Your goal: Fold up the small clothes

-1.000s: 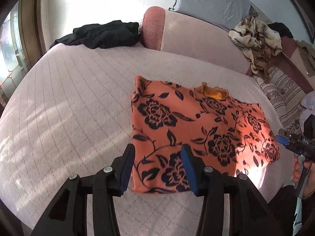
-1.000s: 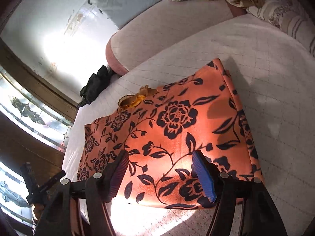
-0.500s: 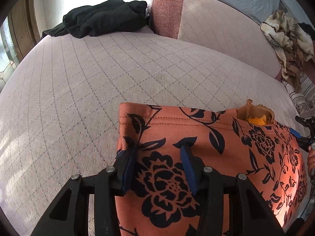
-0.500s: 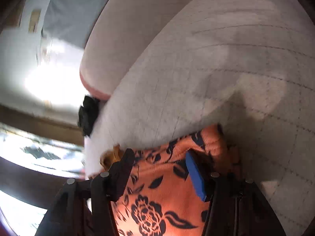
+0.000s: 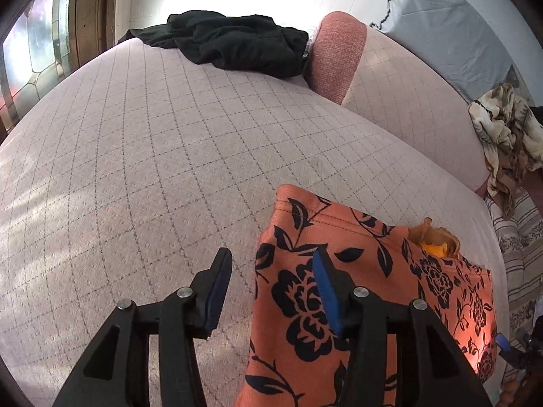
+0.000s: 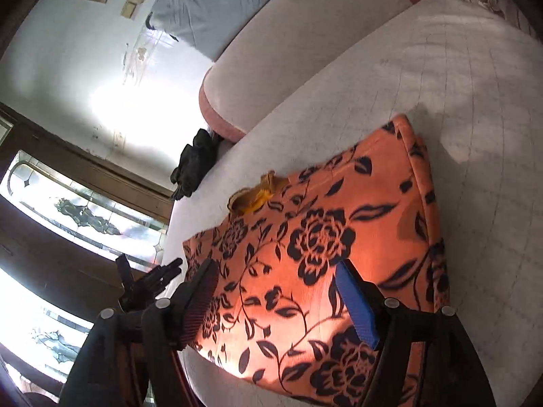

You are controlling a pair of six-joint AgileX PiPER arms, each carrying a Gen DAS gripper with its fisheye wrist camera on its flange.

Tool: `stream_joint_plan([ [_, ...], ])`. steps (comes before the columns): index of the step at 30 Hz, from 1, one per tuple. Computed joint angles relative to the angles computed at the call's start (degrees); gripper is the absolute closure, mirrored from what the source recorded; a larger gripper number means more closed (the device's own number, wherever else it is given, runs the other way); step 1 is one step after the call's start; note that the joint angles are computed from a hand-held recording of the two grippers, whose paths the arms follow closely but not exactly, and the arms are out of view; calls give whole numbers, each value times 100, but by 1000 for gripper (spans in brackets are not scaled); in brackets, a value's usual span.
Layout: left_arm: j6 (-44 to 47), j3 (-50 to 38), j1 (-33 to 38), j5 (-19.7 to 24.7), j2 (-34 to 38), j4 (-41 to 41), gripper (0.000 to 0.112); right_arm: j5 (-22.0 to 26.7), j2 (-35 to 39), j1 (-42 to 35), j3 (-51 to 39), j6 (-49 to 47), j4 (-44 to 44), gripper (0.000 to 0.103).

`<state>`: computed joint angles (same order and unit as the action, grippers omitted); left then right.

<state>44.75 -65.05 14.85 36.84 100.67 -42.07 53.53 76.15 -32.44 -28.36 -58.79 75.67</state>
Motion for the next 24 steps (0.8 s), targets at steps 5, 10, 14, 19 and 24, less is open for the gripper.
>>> stream_joint_plan([
  [5, 202, 61, -456, -163, -218, 196, 58, -454, 176, 41, 651, -778, 417, 28],
  [10, -2242, -882, -1113, -863, 932, 2711, 52, -304, 398, -168, 498, -776, 308, 28],
  [14, -2969, -1189, -637, -318, 997, 2593, 42, -116, 343, -380, 297, -315, -5, 28],
  [19, -1372, 42, -215, -667, -367, 1440, 42, 305, 289, -582, -318, 42, -56, 27],
  [24, 404, 1245, -172, -216, -1429, 158, 42, -8, 1774, 7, -1696, 328, -239, 26],
])
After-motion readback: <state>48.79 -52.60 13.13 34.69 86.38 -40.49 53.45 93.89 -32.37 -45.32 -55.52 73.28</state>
